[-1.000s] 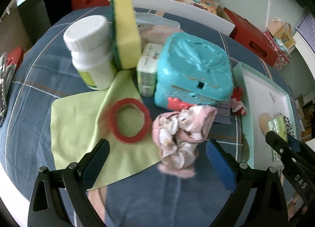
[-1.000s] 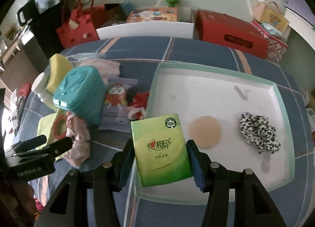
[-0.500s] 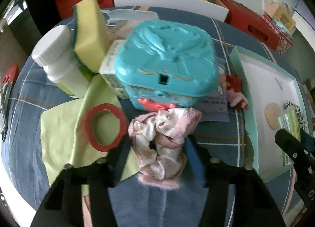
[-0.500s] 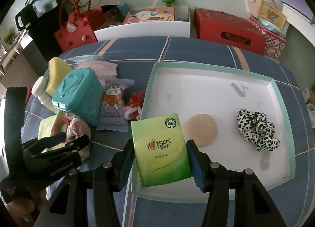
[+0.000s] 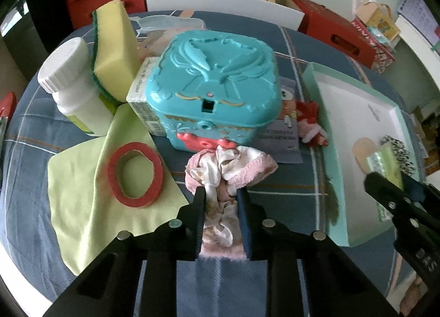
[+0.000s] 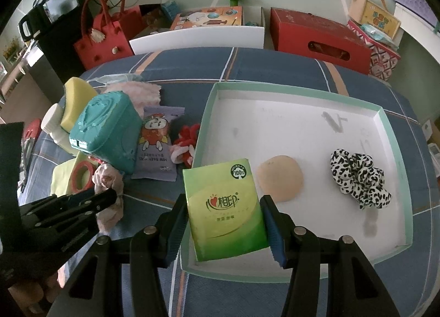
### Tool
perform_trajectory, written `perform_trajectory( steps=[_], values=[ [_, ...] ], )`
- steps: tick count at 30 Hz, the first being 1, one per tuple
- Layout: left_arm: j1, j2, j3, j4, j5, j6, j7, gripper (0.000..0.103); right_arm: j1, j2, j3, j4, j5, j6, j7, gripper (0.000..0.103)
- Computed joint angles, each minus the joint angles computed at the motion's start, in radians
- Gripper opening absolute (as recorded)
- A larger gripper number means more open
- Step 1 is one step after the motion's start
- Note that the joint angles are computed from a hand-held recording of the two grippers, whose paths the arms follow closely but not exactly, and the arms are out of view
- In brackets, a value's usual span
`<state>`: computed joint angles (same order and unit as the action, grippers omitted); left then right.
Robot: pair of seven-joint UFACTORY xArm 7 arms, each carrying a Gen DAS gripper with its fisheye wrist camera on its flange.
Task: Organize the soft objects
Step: 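Carry the tissue pack and pink scrunchie over the tray and release them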
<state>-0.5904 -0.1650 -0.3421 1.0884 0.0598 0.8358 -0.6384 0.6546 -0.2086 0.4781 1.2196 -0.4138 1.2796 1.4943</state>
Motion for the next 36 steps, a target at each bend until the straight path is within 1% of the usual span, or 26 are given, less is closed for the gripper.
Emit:
perform_trajectory(
  steps=[2, 4, 12, 14, 16, 18, 23, 27, 32, 36],
  values=[
    [-0.009, -0.034, 0.018, -0.032, -0.065, -0.029, 0.049, 0.021, 0.000, -0.001, 0.000, -0.002, -0.001, 0.000, 0.003, 0.056],
    [-0.013, -0.054, 0.022, -0.048, -0.099, -0.048, 0.079, 0.020, 0.000, 0.000, 0.001, -0.001, -0.002, 0.002, 0.005, 0.056],
    [-0.006, -0.128, 0.006, -0.074, -0.108, -0.082, 0.121, 0.020, -0.002, -0.009, 0.002, -0.004, -0.007, 0.002, 0.012, 0.056],
    [-0.004, -0.137, 0.018, -0.063, -0.119, -0.072, 0.148, 0.020, -0.004, -0.009, 0.006, 0.004, -0.011, 0.021, 0.016, 0.056],
    [-0.002, -0.132, 0.013, -0.054, -0.123, -0.081, 0.157, 0.020, -0.006, -0.012, 0.010, 0.013, -0.017, 0.049, 0.020, 0.056],
    [0.002, -0.123, 0.007, -0.031, -0.118, -0.069, 0.162, 0.020, -0.009, -0.031, 0.009, 0.011, -0.019, 0.062, 0.028, 0.056],
    [0.005, -0.069, -0.005, 0.061, -0.102, -0.034, 0.167, 0.020, -0.041, -0.091, 0.018, 0.015, -0.036, 0.113, 0.040, 0.056],
    [-0.009, 0.021, -0.022, 0.181, -0.061, -0.012, 0.177, 0.020, -0.087, -0.156, 0.021, 0.008, -0.034, 0.149, 0.036, 0.056],
    [-0.055, 0.163, -0.029, 0.350, 0.006, 0.021, 0.183, 0.020, -0.156, -0.224, 0.012, -0.012, -0.021, 0.170, -0.006, 0.056],
    [-0.106, 0.259, -0.015, 0.457, 0.065, 0.039, 0.185, 0.020, -0.217, -0.275, 0.002, -0.042, -0.006, 0.169, -0.033, 0.056]
  ],
)
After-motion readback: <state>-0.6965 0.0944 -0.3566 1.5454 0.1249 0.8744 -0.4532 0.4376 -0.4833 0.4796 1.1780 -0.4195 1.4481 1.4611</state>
